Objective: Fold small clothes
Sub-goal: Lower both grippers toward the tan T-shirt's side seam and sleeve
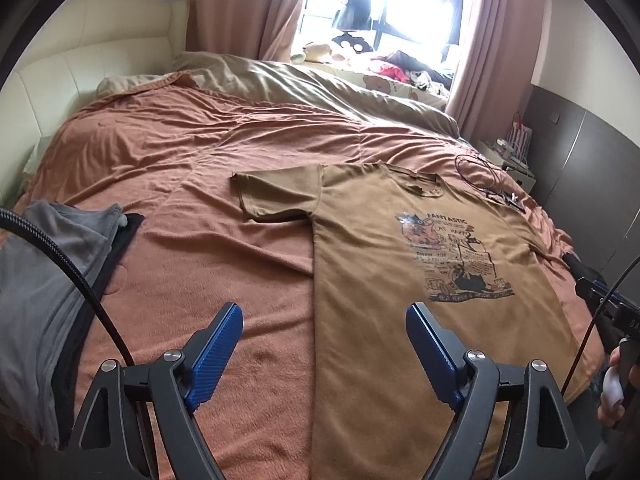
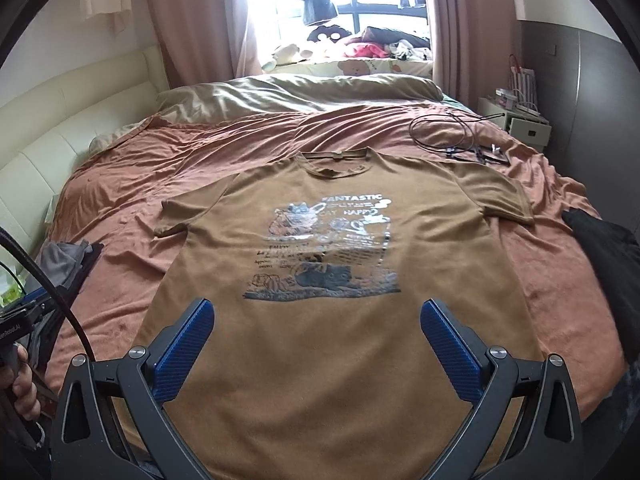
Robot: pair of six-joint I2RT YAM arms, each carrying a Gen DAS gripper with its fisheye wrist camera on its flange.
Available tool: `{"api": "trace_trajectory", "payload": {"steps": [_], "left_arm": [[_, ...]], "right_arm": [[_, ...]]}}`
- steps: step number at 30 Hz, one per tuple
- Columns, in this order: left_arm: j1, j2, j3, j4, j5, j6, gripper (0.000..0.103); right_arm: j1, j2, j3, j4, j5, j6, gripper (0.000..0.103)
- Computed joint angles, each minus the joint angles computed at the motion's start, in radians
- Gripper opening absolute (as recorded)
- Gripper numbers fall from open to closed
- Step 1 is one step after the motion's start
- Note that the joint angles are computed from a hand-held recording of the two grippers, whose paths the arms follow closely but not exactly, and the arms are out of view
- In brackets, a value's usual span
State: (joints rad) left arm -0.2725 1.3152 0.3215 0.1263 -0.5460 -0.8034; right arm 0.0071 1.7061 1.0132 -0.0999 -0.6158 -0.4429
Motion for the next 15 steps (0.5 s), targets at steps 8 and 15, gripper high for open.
{"api": "trace_trajectory", "payload": {"steps": [8, 15], "left_arm": [[0.269, 0.088, 0.059, 0.09, 0.168, 0.164, 0.073], [0.439, 0.18, 0.169, 0.082, 0.287, 0.271, 0.068]], "right_arm": [[0.127, 0.198, 0.21, -0.018, 0.014, 0.091, 0.089], [0.228, 0.373, 0.466, -0.108, 0.041, 0.136, 0.074]]}}
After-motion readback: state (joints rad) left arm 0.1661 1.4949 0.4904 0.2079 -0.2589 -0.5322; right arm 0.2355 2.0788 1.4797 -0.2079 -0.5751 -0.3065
